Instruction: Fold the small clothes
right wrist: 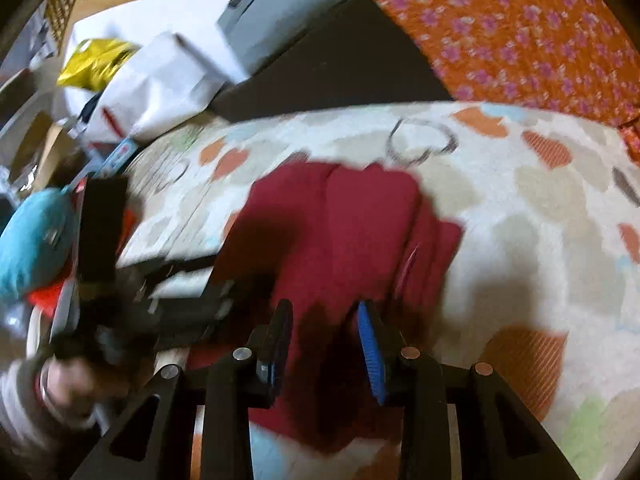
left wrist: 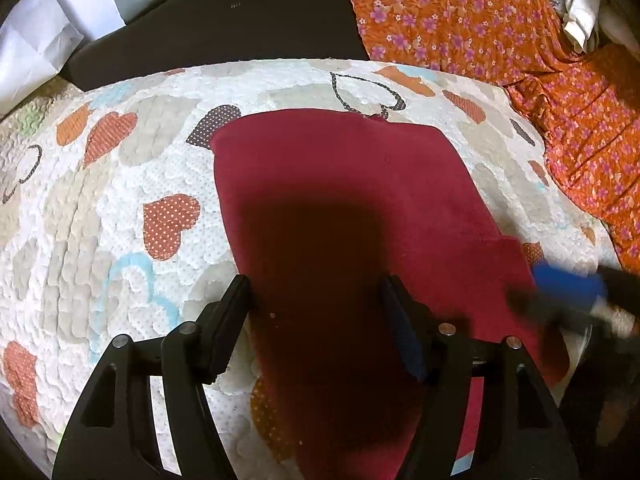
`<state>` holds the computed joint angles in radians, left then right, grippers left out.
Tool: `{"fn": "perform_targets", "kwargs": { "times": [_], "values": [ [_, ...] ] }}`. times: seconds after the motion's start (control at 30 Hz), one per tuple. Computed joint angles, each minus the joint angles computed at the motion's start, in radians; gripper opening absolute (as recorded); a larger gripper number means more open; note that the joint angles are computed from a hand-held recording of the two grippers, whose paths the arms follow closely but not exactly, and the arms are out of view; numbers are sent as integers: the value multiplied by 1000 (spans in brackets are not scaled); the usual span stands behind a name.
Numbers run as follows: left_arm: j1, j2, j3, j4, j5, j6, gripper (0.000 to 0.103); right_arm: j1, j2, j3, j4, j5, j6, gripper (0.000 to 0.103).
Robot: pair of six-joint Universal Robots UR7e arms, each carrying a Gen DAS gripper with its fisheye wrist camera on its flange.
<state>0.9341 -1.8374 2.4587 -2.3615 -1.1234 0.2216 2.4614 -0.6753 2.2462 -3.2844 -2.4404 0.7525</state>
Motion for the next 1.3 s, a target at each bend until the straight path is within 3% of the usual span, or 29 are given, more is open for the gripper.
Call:
{"fn": "perform_targets", "kwargs": {
  "times": [0.1,0.2,0.33,0.5,0.6,0.77,1.03,1.3],
  "values": [
    [-2,-7,8,-5,-2,6,67,-8,41,-2,160,-30,95,31],
    [-28,-31,34,-21,27,34,67,3,47,11,133,-33,128,31],
    [-50,-59,60,-47,55,61,67,59,3,-26,280,-79,179,33],
    [-62,-99,70,-34,69,54,67,105,-23,-41,301,-122,244,33],
    [-89,-139,83,-25,107,37,67,97,-24,-53,318,-145,261,34],
    [-85,-182,58,22,99,-16,67,78,-21,-88,375,-179,302,34],
    [-104,-233,46,46,143,-76,67,66,-1,-109,356,-191,285,37],
    [-145,-273,66,60,206,-96,67,72,-11,-107,412,-223,333,45]
  ]
}}
